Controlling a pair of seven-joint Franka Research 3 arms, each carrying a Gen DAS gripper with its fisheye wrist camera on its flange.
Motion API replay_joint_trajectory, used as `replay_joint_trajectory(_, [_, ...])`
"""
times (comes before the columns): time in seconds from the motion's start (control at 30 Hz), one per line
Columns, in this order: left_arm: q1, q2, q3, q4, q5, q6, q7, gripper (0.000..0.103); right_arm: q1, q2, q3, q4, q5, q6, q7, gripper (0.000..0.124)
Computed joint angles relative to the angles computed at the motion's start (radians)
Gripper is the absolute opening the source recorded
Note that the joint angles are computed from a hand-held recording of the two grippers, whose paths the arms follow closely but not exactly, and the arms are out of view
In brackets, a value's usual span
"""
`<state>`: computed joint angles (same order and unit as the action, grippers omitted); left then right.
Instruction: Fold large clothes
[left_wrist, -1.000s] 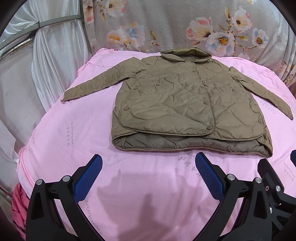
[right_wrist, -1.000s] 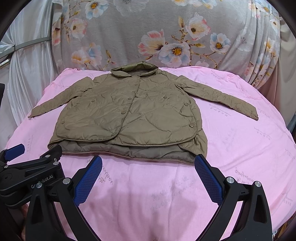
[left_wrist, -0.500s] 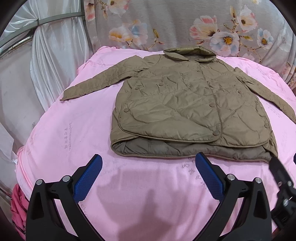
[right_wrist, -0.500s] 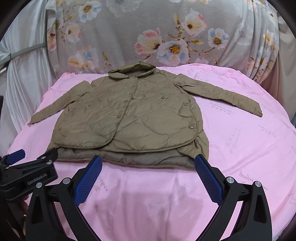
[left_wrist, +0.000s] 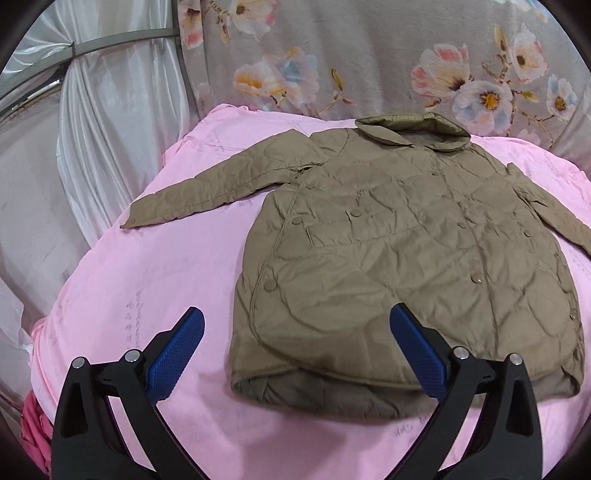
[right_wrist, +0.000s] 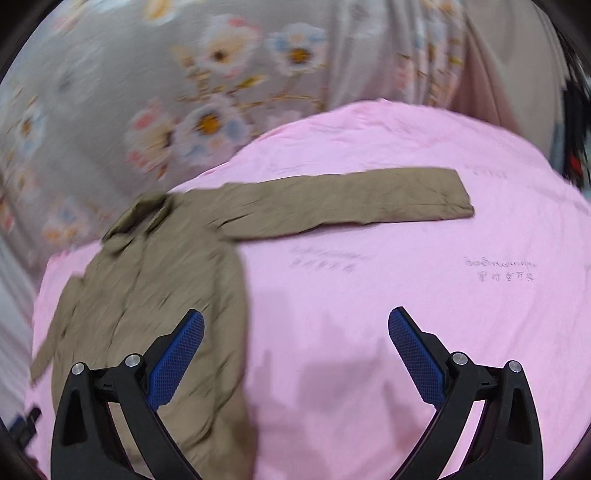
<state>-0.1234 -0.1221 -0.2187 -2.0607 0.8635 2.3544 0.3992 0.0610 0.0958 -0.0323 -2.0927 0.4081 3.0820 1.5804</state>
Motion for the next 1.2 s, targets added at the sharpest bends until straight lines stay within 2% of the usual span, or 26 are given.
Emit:
replay_joint_trajectory(0.03, [0.004,0.023,0.006,0.021,-0.008,0.001,0.015,0.098,-0.037,0.048,0.008,0.062,0.076,-0.034,-0.025,0.098])
replay_joint_trajectory(0.1, [0.006,0.052,0.014,0.049,-0.017,0.003,0.035,0.098,-0.060,0.119,-0.014,0.143,0.101,-0.068,0.023,0.098])
replay_joint_trajectory(0.3, [-0.003,0.152,0.037,0.154,-0.008,-0.028,0.056,0.098,-0.174,0.332,0.017,0.402,0.199,-0.151,0.054,0.098])
replay_joint_trajectory(0.37, [-0.007,0.173,0.047,0.174,-0.014,-0.022,0.060,0.098,-0.163,0.384,-0.013,0.462,0.169,-0.170,0.117,0.098])
replay_joint_trajectory(0.47, [-0.013,0.200,0.058,0.201,-0.019,-0.026,0.070,0.098,-0.171,0.452,-0.023,0.545,0.137,-0.189,0.172,0.098])
replay_joint_trajectory(0.53, [-0.014,0.219,0.067,0.217,-0.024,-0.024,0.076,0.098,-0.168,0.489,-0.033,0.586,0.115,-0.171,0.208,0.095])
replay_joint_trajectory(0.63, [-0.014,0.242,0.078,0.234,-0.039,-0.020,0.095,0.098,-0.146,0.543,-0.074,0.652,0.052,-0.158,0.278,0.074])
replay_joint_trajectory(0.7, [-0.011,0.258,0.086,0.247,-0.054,-0.017,0.111,0.098,-0.165,0.578,-0.061,0.705,0.036,-0.168,0.292,0.038])
replay_joint_trajectory(0.77, [-0.011,0.268,0.093,0.256,-0.057,-0.020,0.116,0.098,-0.184,0.613,-0.042,0.766,0.029,-0.187,0.303,0.017])
replay_joint_trajectory(0.87, [-0.013,0.281,0.103,0.269,-0.039,-0.031,0.110,0.098,-0.168,0.616,-0.038,0.792,0.002,-0.137,0.301,0.010])
replay_joint_trajectory(0.97, [-0.012,0.294,0.111,0.281,-0.032,-0.042,0.107,0.098,-0.115,0.584,-0.038,0.795,-0.065,-0.037,0.237,0.008])
replay_joint_trajectory(1.0, [-0.011,0.297,0.113,0.285,-0.033,-0.045,0.108,0.098,-0.120,0.572,-0.003,0.796,-0.070,-0.013,0.195,0.008])
replay_joint_trajectory(1.07, [-0.008,0.301,0.116,0.288,-0.037,-0.044,0.111,0.098,-0.148,0.552,0.120,0.812,-0.069,0.017,0.064,0.008])
replay_joint_trajectory(1.2, [-0.003,0.301,0.120,0.288,-0.041,-0.027,0.114,0.098,-0.170,0.531,0.346,0.833,-0.059,-0.001,-0.188,0.008])
